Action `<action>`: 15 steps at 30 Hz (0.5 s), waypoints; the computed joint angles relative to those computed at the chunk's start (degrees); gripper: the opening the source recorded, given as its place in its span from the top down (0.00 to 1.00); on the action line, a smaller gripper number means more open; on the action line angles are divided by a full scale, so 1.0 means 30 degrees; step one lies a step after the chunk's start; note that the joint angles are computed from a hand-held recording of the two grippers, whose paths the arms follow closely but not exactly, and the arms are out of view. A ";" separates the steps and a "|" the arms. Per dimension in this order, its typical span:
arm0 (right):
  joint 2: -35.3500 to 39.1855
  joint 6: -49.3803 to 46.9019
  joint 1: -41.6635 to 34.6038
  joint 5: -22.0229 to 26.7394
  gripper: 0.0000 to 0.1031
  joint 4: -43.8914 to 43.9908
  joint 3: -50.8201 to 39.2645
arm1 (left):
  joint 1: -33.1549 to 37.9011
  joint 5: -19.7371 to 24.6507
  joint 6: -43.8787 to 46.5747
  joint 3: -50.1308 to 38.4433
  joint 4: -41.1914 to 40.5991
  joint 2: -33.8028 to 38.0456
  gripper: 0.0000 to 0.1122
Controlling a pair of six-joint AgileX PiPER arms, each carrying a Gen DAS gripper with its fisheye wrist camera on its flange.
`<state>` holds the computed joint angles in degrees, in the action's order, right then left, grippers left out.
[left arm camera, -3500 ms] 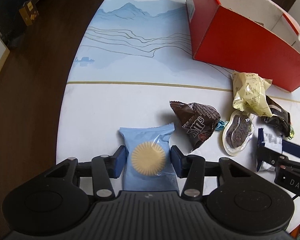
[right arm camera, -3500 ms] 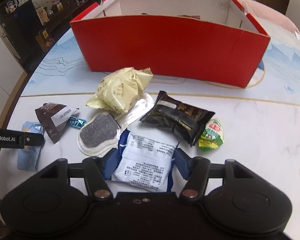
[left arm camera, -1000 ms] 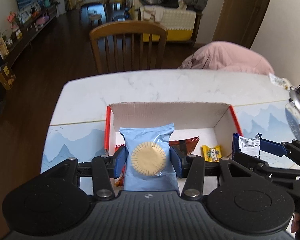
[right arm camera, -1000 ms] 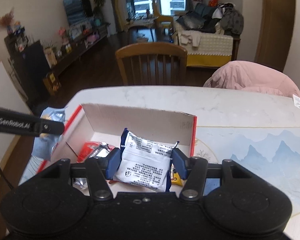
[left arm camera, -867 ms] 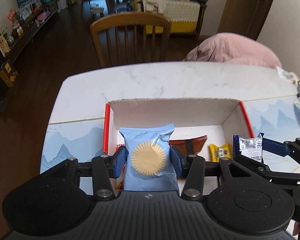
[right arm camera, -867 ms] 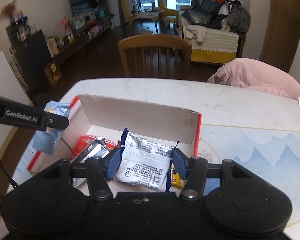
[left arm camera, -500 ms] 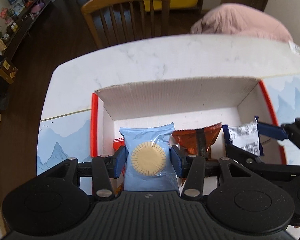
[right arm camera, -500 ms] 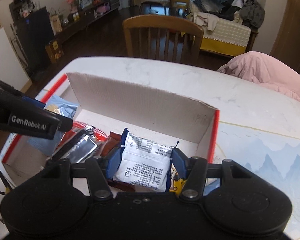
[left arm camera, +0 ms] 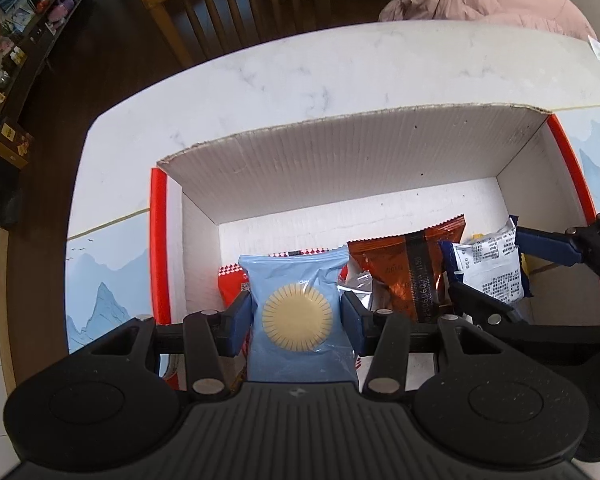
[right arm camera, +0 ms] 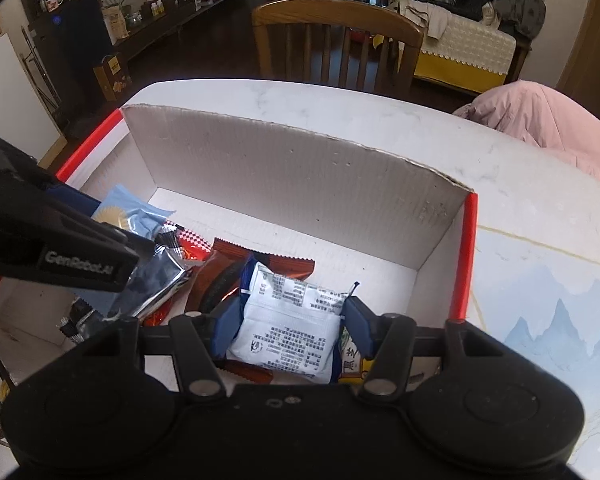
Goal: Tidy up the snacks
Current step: 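Carry both packs into the red box and open both grippers, then lift both tools out of the box and back toward the pile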
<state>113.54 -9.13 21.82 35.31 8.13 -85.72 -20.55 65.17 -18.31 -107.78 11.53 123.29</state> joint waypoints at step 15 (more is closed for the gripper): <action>-0.1101 0.1351 -0.0026 -0.0050 0.33 -0.0677 0.0717 | 0.0162 -0.1006 -0.0384 0.1642 -0.0342 -0.1271 0.50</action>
